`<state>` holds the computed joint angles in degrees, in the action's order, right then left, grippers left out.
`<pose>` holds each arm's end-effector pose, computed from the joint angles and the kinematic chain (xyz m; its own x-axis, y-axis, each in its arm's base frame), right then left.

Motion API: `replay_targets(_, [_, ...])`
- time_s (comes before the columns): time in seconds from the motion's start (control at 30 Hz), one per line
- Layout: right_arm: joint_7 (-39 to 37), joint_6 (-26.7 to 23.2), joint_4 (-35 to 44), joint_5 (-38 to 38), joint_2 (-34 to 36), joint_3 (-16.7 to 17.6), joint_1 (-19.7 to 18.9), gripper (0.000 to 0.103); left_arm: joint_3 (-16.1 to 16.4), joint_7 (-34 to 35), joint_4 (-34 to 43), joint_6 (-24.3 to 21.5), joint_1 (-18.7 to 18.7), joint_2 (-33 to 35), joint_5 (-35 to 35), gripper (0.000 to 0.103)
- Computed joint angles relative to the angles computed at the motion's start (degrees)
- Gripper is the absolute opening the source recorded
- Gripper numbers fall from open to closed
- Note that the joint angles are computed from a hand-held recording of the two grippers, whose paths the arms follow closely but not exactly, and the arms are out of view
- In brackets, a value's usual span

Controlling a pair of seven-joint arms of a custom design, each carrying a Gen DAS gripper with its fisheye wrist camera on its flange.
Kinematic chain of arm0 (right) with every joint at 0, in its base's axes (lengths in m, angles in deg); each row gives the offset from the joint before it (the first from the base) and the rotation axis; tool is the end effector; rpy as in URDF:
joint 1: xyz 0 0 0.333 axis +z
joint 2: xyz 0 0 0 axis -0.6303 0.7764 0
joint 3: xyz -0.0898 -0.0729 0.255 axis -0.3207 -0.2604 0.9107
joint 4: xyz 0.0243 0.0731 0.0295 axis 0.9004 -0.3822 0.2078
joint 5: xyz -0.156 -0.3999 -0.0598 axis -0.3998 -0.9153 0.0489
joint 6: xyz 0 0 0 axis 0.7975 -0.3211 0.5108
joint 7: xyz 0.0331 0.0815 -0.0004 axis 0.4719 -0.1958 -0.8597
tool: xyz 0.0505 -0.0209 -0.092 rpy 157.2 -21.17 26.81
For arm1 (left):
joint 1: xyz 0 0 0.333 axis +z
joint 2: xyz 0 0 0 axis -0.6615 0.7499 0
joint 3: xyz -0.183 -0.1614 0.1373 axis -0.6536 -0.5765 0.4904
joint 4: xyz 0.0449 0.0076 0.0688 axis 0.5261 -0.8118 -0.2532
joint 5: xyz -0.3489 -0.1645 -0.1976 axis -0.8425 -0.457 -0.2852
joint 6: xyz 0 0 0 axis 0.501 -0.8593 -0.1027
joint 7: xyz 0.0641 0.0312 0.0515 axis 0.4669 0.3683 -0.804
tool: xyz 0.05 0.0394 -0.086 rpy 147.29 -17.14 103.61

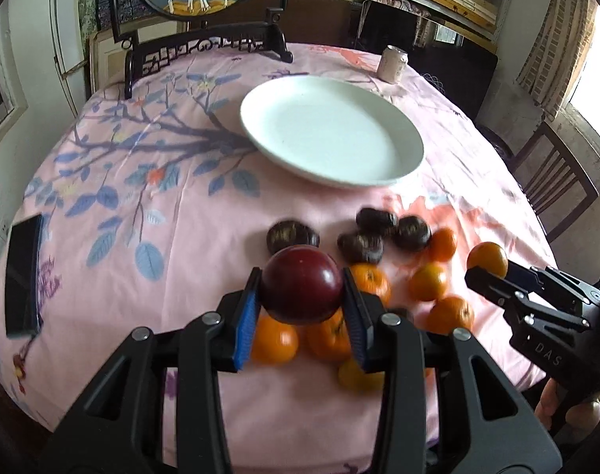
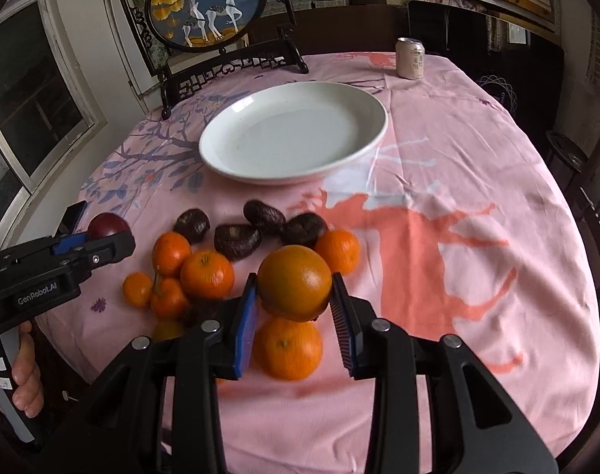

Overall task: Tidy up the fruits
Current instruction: 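Carry the orange and plum over the white plate and open both tools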

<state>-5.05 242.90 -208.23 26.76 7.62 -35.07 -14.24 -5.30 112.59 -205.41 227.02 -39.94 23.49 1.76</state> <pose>0.4931 0.1520 0.3851 0.5763 -0.7958 -0.1858 -0.6946 -0.3573 -0.6244 0.4162 -0.1487 0.4042 0.2790 -0.9546 0.1040 -0.7418 -0.2830 -0.6080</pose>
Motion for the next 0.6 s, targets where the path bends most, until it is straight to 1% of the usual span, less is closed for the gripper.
replay_targets(0.03, [-0.2, -1.2, 3.4, -0.1, 2.5, -0.2, 0.3, 0.036, 0.2, 1.1, 3.7, 0.1, 2.1, 3.7, 1.2, 0.040])
replay_targets(0.07, [-1.4, -3.2, 7.6, 0.9, 5.4, -0.3, 0.4, 0.036, 1.8, 3.1, 7.4, 0.8, 3.0, 7.8, 1.4, 0.040])
replay_targets(0.1, [-3.1, -5.4, 12.3, 2.5, 8.7, 1.5, -1.5, 0.036, 3.6, 5.3, 11.8, 0.9, 3.4, 12.6, 1.1, 0.040])
replay_targets(0.13, [-4.3, -7.0, 17.3, 2.5, 12.3, 1.6, -1.6, 0.036, 4.6, 6.4, 16.1, 0.4, 4.1, 17.1, 1.3, 0.040])
replay_targets(0.17, [-3.3, -7.6, 22.3, 0.4, 16.2, 2.7, -2.3, 0.036, 5.7, 7.4, 20.9, -0.7, 4.5, 21.7, 1.8, 0.040])
replay_targets(0.2, [-1.1, -8.3, 27.3, -2.5, 20.2, 2.1, -1.4, 0.036, 6.7, 7.8, 25.9, -2.4, 4.8, 26.2, 2.7, 0.040])
replay_targets(0.23, [1.3, -8.7, 32.3, -5.1, 24.4, 3.4, -2.4, 0.036, 7.1, 6.5, 30.9, -3.3, 5.6, 30.9, 5.5, 0.040])
replay_targets(0.27, [3.5, -9.7, 37.3, -7.7, 28.7, 6.6, -5.4, 0.036, 7.6, 5.1, 35.9, -5.0, 5.8, 35.2, 9.0, 0.040])
replay_targets(0.3, [5.3, -10.6, 42.3, -10.3, 32.9, 11.6, -9.9, 0.036, 8.4, 5.0, 40.9, -7.0, 5.3, 39.3, 10.8, 0.040])
replay_targets(0.33, [7.9, -11.4, 47.4, -14.3, 37.3, 15.9, -13.6, 0.036, 9.3, 5.9, 44.5, -7.9, 4.8, 42.4, 10.7, 0.040])
replay_targets(0.37, [10.5, -12.2, 52.4, -18.7, 41.6, 18.2, -15.2, 0.036, 10.1, 7.1, 48.3, -8.6, 4.4, 45.8, 9.7, 0.040])
replay_targets(0.4, [13.3, -13.4, 57.4, -22.3, 45.6, 18.5, -14.9, 0.036, 10.8, 8.0, 51.2, -9.2, 3.9, 48.3, 8.8, 0.040])
replay_targets(0.43, [14.6, -16.1, 62.4, -23.4, 49.1, 16.8, -13.3, 0.036, 11.6, 8.6, 54.1, -9.9, 3.5, 51.0, 7.9, 0.040])
replay_targets(0.47, [15.2, -19.0, 67.4, -22.2, 52.4, 13.1, -10.2, 0.036, 12.2, 9.5, 56.7, -10.5, 3.1, 53.2, 6.7, 0.040])
replay_targets(0.5, [15.5, -22.2, 72.4, -20.3, 55.6, 8.5, -6.7, 0.036, 12.7, 10.4, 58.4, -10.8, 2.7, 54.8, 5.6, 0.040])
replay_targets(0.53, [16.2, -23.8, 76.2, -19.8, 58.3, 6.0, -4.9, 0.036, 13.3, 11.1, 60.3, -11.4, 2.2, 56.5, 4.8, 0.040])
replay_targets(0.57, [17.0, -24.6, 78.8, -20.2, 60.3, 5.2, -4.3, 0.036, 14.0, 11.4, 61.8, -11.9, 1.4, 57.7, 4.5, 0.040])
replay_targets(0.6, [17.5, -25.5, 80.9, -20.9, 61.8, 5.7, -4.6, 0.036, 14.7, 11.9, 62.5, -12.1, 0.7, 58.4, 4.3, 0.040])
